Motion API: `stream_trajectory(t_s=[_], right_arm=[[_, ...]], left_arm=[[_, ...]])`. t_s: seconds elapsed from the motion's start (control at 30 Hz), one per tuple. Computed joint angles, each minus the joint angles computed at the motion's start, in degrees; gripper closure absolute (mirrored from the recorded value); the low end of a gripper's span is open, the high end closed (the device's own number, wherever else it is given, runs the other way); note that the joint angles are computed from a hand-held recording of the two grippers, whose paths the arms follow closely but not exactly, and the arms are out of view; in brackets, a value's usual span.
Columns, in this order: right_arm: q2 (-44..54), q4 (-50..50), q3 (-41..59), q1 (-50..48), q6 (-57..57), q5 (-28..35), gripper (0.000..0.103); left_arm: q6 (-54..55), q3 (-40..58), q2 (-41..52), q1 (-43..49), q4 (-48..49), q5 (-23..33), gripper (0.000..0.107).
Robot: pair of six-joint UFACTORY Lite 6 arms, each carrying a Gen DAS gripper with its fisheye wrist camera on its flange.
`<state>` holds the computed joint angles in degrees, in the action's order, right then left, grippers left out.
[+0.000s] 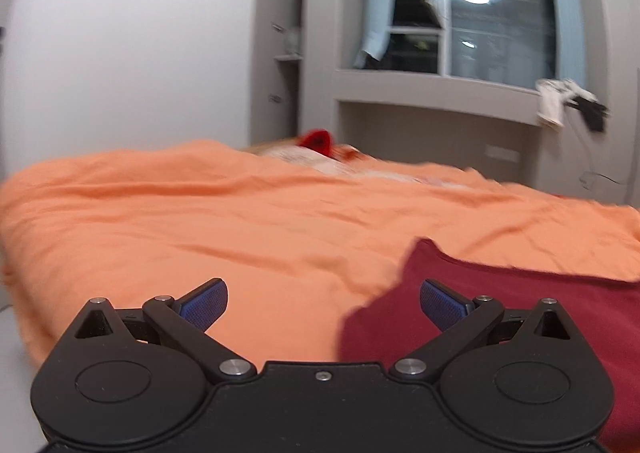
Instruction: Fold small clothes
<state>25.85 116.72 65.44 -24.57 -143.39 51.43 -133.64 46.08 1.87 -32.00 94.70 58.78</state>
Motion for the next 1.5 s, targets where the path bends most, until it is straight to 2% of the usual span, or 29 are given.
stream_trajectory(t_s=[0.07, 0.17, 0.27, 0.43, 0.57, 0.6, 0.83, 0.97, 1.3, 1.5], right_arm=[[0.2, 0.7, 0.5, 1.6, 1.8, -1.3, 0.000], [0.5, -0.4, 0.8, 3.5, 5.0, -3.2, 0.000], [0.1, 0.5, -1.1, 5.3, 4.8, -4.1, 0.000], [-1.3, 5.8, -7.0, 6.9, -3.4, -1.7, 0.000], [-1.4, 9.6, -10.1, 8.5, -11.0, 2.2, 0.000], [-1.5, 11.7, -10.7, 9.3, -13.8, 2.3, 0.000], [1.0, 20.0, -10.5, 15.0, -24.4, -2.4, 0.000], [1.8, 23.6, -11.8, 16.3, -28.0, -0.6, 0.000], [3.0, 22.8, -11.8, 15.4, -27.5, 1.1, 0.000], [3.0, 22.8, -11.9, 15.3, -27.5, 1.5, 0.000]], left_arm=[[-0.3, 0.0, 0.5, -0.2, -1.0, 2.6, 0.005], [-1.0, -1.9, -1.6, 0.2, -1.2, 1.0, 0.005], [-4.8, -6.6, -6.2, 0.7, 1.7, -4.7, 0.005], [-9.1, -11.3, -10.2, -0.3, 4.6, -9.9, 0.005], [-17.4, -14.8, -13.6, 3.3, 8.7, -21.7, 0.005], [-19.3, -15.2, -13.5, 3.5, 9.7, -22.2, 0.005], [-18.9, -11.8, -8.5, 4.0, 10.1, -21.5, 0.005], [-18.0, -11.2, -7.8, 4.0, 9.5, -21.4, 0.005], [-16.4, -12.7, -9.9, 1.9, 7.9, -20.7, 0.005], [-29.3, -21.5, -17.5, -3.7, 15.8, -20.1, 0.005]])
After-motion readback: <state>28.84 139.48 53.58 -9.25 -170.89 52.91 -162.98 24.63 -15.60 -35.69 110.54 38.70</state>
